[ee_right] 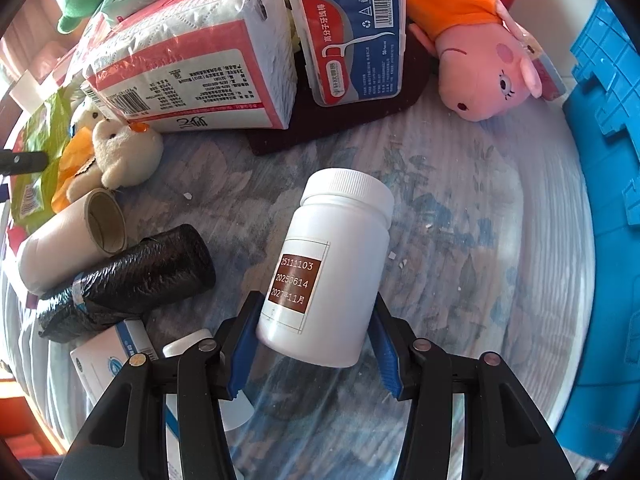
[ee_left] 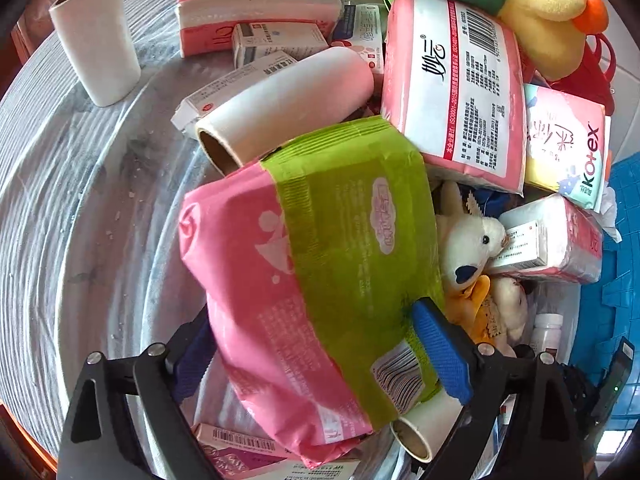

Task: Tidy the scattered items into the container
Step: 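Grasp the white pill bottle with the right gripper while the left grasps the pink-green bag, then lift the pill bottle and pink-green bag with both grippers toward the blue box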

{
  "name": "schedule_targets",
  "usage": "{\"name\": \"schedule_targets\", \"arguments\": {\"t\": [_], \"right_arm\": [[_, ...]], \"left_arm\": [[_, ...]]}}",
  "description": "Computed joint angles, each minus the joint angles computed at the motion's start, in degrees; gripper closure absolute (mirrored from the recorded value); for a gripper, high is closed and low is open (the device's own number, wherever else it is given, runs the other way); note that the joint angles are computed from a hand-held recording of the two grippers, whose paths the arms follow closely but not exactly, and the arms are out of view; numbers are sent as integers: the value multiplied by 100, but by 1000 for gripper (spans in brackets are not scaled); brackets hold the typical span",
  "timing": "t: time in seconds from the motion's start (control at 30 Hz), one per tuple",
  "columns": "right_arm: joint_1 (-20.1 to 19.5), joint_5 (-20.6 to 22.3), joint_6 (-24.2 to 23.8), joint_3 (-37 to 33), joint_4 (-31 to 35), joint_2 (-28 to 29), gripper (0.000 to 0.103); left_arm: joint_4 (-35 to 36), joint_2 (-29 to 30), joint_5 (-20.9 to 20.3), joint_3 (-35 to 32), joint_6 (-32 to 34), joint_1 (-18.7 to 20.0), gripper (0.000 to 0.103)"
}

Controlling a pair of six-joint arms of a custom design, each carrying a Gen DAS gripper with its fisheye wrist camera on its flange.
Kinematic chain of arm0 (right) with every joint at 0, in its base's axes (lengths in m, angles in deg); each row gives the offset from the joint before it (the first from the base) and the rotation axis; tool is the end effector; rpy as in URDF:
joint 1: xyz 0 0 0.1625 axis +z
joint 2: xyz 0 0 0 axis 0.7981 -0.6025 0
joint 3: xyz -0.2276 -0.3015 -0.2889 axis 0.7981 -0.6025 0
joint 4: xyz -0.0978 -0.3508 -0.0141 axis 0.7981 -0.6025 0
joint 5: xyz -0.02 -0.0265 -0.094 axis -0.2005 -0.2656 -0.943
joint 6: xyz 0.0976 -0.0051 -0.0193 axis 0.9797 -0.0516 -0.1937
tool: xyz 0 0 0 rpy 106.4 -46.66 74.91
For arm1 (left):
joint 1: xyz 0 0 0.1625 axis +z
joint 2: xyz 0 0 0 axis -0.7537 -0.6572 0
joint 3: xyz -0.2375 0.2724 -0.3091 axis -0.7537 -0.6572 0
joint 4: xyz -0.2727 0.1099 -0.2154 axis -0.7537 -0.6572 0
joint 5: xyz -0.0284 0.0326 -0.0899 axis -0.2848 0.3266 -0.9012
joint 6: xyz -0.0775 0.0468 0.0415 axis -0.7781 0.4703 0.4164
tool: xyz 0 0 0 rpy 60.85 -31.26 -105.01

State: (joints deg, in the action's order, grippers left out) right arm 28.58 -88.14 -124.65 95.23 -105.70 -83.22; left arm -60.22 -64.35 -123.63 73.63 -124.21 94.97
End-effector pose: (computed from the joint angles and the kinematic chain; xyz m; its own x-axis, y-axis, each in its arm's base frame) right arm -0.0384 -0.7871 0.3822 -0.5038 -0.6289 0.5921 -0.6238 0.7391 0.2543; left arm -0.3701 -0.6688 0.0026 -0.7316 -0.6026 -0.3187 -0.3449 0.7305 -0.5894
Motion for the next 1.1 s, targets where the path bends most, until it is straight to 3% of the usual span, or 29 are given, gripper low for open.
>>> {"name": "schedule_targets", "arguments": {"t": [0.13, 0.27, 0.43, 0.57, 0.7, 0.83, 1.03, 1.1], "right_arm": [[-15, -9, -34, -13, 29, -20, 53], [-40, 5, -47, -20, 64, -52, 53], [-61, 62, -81, -27, 66, -111, 53], [-65, 189, -50, -90, 187, -178, 54], [-63, 304, -31, -156, 325, -252, 54], [-70, 432, 20, -241, 455, -330, 55], [-88, 616, 77, -395, 669, -442, 57], [132, 571, 328, -792, 914, -209, 57]], "left_arm": [[1212, 220, 237, -752, 138, -84, 32], [2250, 365, 507, -1262, 161, -226, 44], [2880, 388, 704, -1515, 76, -364, 59], [3242, 452, 804, -1692, -115, -505, 65], [3356, 286, 816, -1308, -397, -702, 70], [3080, 207, 916, -825, -531, -730, 71], [3478, 84, 918, -755, -860, -871, 71], [3501, 27, 954, -696, -917, -886, 71]]}}
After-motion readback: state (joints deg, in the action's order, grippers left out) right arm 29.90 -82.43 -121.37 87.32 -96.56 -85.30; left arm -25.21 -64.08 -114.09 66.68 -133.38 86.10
